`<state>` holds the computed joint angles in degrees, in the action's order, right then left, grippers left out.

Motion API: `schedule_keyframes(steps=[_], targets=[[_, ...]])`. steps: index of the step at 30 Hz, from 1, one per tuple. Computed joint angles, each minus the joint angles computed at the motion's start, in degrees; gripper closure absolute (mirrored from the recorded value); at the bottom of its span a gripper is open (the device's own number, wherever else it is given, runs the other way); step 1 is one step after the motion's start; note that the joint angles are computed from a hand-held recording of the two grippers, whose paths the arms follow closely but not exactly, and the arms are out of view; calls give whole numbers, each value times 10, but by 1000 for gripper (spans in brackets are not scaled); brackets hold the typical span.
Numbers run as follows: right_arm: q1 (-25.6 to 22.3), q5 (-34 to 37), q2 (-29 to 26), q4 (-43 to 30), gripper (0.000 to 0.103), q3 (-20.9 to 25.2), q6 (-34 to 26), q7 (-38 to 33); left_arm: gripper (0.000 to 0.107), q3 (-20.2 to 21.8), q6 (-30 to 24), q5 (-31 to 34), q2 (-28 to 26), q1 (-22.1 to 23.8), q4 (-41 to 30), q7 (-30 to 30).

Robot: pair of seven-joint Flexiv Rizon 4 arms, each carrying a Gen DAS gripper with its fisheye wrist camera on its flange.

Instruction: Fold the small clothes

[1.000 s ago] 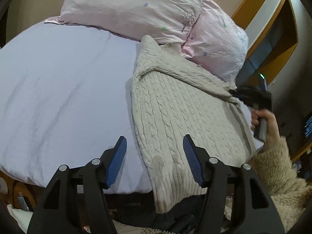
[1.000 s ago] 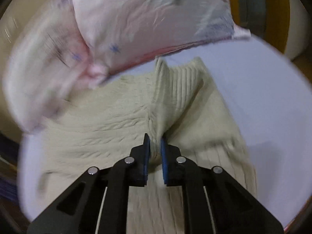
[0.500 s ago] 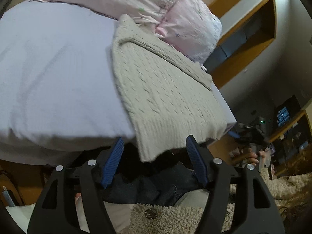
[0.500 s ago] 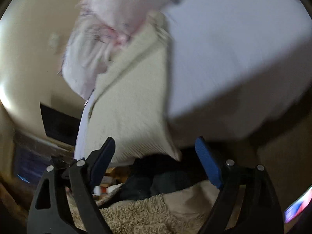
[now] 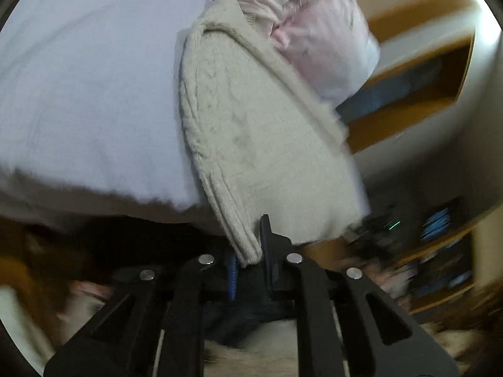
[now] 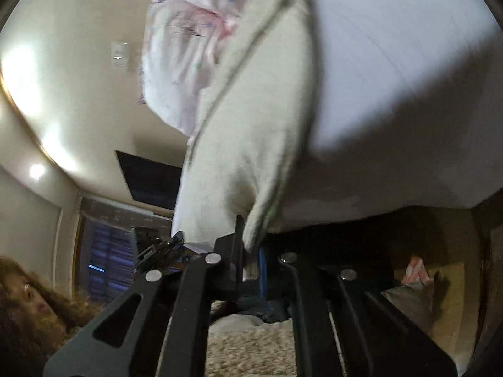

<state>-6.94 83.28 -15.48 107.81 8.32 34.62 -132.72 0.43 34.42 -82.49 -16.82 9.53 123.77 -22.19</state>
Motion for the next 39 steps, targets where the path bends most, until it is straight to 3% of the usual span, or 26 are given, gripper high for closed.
schedule_keyframes(steps=[3, 5, 7, 8, 10, 12, 14, 15, 16, 17, 18, 19, 20, 22, 23, 26, 28, 30, 32, 35, 36, 37, 39], targets=[[-8, 12, 30, -8, 96, -4, -9, -22, 100, -8, -10, -25, 11, 8, -12, 0], [0, 6, 37, -48, 96, 0, 20, -27, 100, -22, 2, -25, 6, 12, -49, -5], [-14, -2, 15, -113, 96, 30, 59, -21, 101, 15, 5, -43, -20, -32, -114, -19], [4, -2, 2, -147, 96, 20, 79, -15, 101, 41, 23, -63, -42, -66, -157, -21], [61, 3, -42, -229, 96, -27, 136, 8, 101, 40, 80, -95, -80, -87, -227, -23], [127, -11, -106, -320, 96, -86, 209, 72, 100, -34, 184, -86, -133, -56, -317, -41], [168, -105, -174, -389, 94, -107, 284, 189, 100, -109, 262, 8, -196, -18, -400, -101], [206, -174, -207, -413, 87, -146, 307, 283, 100, -141, 285, 94, -236, 1, -446, -164], [240, -240, -241, -432, 69, -192, 305, 376, 100, -155, 283, 185, -269, 15, -487, -231], [262, -316, -267, -442, 59, -223, 298, 469, 100, -150, 260, 247, -294, 19, -523, -294], [270, -369, -282, -444, 50, -236, 294, 525, 100, -155, 238, 272, -311, 28, -546, -330], [268, -402, -287, -440, 49, -229, 301, 544, 98, -166, 221, 261, -315, 39, -551, -329], [273, -404, -285, -431, 47, -233, 307, 537, 90, -175, 221, 251, -314, 49, -547, -316], [272, -424, -277, -408, 35, -225, 332, 528, 31, -188, 262, 257, -294, 65, -513, -291], [266, -426, -271, -400, 33, -211, 343, 516, 30, -179, 271, 258, -285, 66, -498, -279], [236, -425, -261, -393, 31, -159, 361, 475, 34, -178, 201, 321, -294, 92, -507, -326], [213, -424, -259, -393, 31, -123, 363, 451, 44, -160, 143, 363, -307, 88, -527, -375], [199, -431, -260, -396, 31, -95, 362, 441, 47, -172, 114, 397, -323, 97, -542, -397], [191, -445, -262, -398, 31, -75, 362, 437, 50, -205, 123, 421, -332, 113, -538, -411], [180, -469, -261, -393, 31, -51, 370, 434, 58, -211, 143, 408, -324, 110, -516, -409], [174, -473, -260, -389, 31, -41, 375, 432, 75, -213, 145, 397, -327, 107, -514, -417], [161, -472, -256, -382, 30, -25, 383, 422, 84, -229, 138, 401, -333, 117, -516, -435], [134, -467, -248, -368, 29, 6, 395, 406, 88, -255, 158, 378, -331, 128, -498, -455]])
